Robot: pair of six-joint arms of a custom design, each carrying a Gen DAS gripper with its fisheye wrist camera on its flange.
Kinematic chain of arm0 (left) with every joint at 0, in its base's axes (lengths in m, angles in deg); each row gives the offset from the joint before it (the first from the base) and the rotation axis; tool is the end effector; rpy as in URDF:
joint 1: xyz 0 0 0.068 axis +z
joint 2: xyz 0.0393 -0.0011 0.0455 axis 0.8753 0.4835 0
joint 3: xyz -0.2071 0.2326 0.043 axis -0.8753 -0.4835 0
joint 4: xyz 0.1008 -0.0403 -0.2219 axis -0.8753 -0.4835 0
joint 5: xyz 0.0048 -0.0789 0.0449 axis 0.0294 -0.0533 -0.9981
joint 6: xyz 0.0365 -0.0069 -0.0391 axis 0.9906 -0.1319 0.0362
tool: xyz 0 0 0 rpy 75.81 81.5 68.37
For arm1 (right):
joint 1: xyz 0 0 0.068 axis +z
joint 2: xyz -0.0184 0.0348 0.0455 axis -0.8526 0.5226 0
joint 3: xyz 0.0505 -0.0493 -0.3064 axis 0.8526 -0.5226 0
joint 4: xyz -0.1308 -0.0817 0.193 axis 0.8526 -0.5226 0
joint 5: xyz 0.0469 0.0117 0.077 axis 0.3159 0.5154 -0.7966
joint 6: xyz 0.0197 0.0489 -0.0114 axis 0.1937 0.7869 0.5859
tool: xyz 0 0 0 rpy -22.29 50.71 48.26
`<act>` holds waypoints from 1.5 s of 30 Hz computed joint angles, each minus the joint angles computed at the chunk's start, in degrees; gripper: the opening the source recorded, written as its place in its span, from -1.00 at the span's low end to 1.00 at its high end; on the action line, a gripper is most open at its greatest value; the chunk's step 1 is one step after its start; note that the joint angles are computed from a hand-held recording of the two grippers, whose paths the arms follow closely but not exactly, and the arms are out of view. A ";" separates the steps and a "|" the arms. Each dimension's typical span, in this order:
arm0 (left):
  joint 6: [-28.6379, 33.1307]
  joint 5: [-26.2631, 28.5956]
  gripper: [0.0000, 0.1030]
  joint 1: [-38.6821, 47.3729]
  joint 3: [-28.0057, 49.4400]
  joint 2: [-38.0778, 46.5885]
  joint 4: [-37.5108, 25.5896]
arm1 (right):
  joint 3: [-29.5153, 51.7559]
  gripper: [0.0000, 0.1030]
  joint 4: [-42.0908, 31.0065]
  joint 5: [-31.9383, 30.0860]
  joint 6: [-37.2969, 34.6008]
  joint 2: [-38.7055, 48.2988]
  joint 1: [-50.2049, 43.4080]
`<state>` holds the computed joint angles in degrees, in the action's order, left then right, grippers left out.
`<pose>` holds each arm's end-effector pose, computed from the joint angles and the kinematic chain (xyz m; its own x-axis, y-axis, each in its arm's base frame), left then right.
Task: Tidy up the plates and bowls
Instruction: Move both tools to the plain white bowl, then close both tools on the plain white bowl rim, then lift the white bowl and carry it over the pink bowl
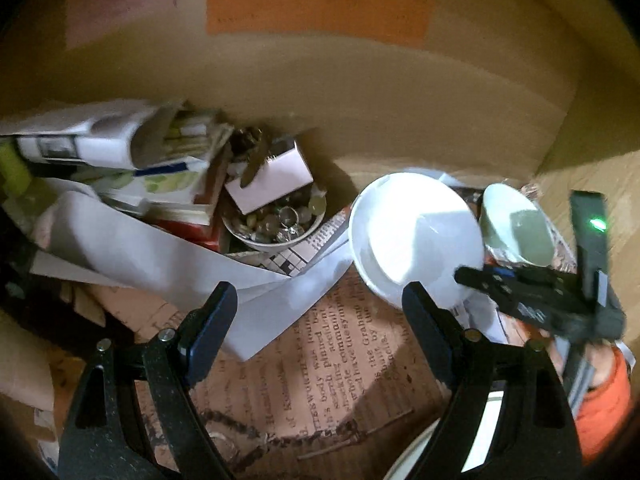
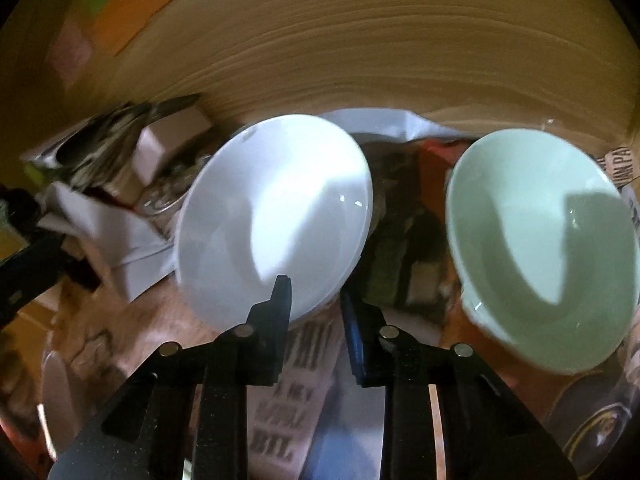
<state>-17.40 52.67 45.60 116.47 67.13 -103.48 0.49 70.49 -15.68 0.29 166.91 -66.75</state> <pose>0.2257 -0.0622 0.2444 -0.7692 0.0983 -0.6313 0.1747 0.9828 -0.0598 0.2003 -0.0111 0.1706 -0.8261 0.0226 -0.5631 -0.2249 0.9030 0.3661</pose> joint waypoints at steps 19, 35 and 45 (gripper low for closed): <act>1.29 -0.87 0.04 -2.13 5.65 14.74 0.25 | -1.98 -0.38 -4.83 -2.83 -3.71 -5.00 -2.68; 3.46 2.38 -0.83 -3.06 7.90 17.34 -3.48 | -2.11 -0.61 2.45 1.61 2.49 -1.54 1.71; 2.51 1.48 -0.83 -3.71 2.56 3.05 -6.43 | -2.94 -0.61 -5.32 0.86 2.91 -15.13 2.50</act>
<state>-14.89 54.15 41.90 119.03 70.18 -109.91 -2.45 65.17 -14.81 3.20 151.78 -64.24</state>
